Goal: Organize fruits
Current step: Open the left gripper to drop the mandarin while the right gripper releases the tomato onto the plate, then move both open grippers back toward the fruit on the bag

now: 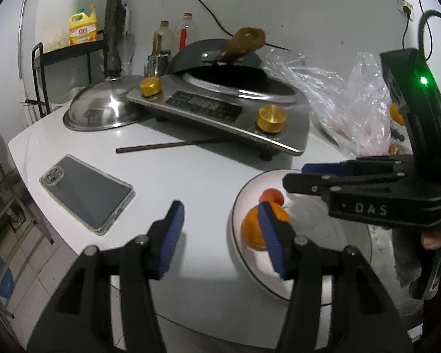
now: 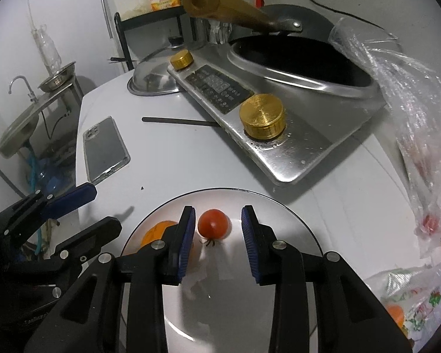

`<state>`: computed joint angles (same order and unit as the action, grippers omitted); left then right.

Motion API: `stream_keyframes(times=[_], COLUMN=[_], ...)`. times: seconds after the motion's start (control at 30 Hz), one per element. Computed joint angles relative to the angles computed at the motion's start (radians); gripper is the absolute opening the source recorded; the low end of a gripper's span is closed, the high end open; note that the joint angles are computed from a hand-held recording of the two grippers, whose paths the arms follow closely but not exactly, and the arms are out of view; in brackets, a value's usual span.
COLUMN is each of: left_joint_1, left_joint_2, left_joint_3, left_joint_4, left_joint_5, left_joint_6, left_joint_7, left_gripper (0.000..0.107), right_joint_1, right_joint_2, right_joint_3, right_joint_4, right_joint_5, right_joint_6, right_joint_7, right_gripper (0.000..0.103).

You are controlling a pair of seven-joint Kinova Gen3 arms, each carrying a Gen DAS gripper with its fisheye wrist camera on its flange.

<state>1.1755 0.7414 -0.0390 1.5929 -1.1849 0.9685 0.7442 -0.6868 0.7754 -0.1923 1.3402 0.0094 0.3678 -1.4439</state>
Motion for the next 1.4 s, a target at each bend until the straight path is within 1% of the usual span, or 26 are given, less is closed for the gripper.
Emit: stream_keyframes(times=[0.2, 0.27, 0.3, 0.33, 0.63, 0.73, 0.8, 0.87, 1.4], left_joint_1=[0.013, 0.021, 0.025, 0.030, 0.051, 0.055, 0.060, 0.067, 0.100], left_joint_2=[0.007, 0.009, 0.011, 0.011, 0.039, 0.055, 0.065, 0.072, 0.153], left_joint_3=[0.004, 0.003, 0.001, 0.000, 0.001, -0.001, -0.007, -0.014, -0.063], left_joint_4=[-0.040, -0.054, -0.059, -0.064, -0.161, -0.209, -0.238, -0.261, -0.466], left_joint_5=[0.021, 0.025, 0.026, 0.026, 0.049, 0.078, 0.096, 0.110, 0.208], left_joint_6=[0.037, 0.050, 0.056, 0.062, 0.096, 0.116, 0.125, 0.129, 0.164], left_joint_7=[-0.032, -0.038, -0.038, -0.036, -0.120, -0.169, -0.195, -0.215, -0.399], left_gripper=[0.056, 0.062, 0.067, 0.067, 0.068, 0.068, 0.068, 0.068, 0.068], right_joint_1=[0.013, 0.023, 0.026, 0.033, 0.091, 0.118, 0.137, 0.155, 0.314], right_joint_2=[-0.052, -0.071, -0.077, -0.089, -0.169, -0.192, -0.207, -0.221, -0.290], right_joint_3=[-0.007, -0.014, -0.016, -0.020, -0.047, -0.063, -0.077, -0.088, -0.183], right_joint_4=[0.080, 0.110, 0.121, 0.142, 0.281, 0.322, 0.349, 0.378, 0.528], right_joint_5=[-0.003, -0.004, -0.005, -0.005, -0.015, -0.016, -0.017, -0.017, 0.004], right_joint_6=[-0.056, -0.079, -0.088, -0.105, -0.198, -0.227, -0.245, -0.265, -0.373], right_joint_7=[0.002, 0.005, 0.005, 0.008, 0.012, 0.017, 0.021, 0.024, 0.013], right_gripper=[0.035, 0.035, 0.035, 0.035, 0.036, 0.038, 0.041, 0.041, 0.041])
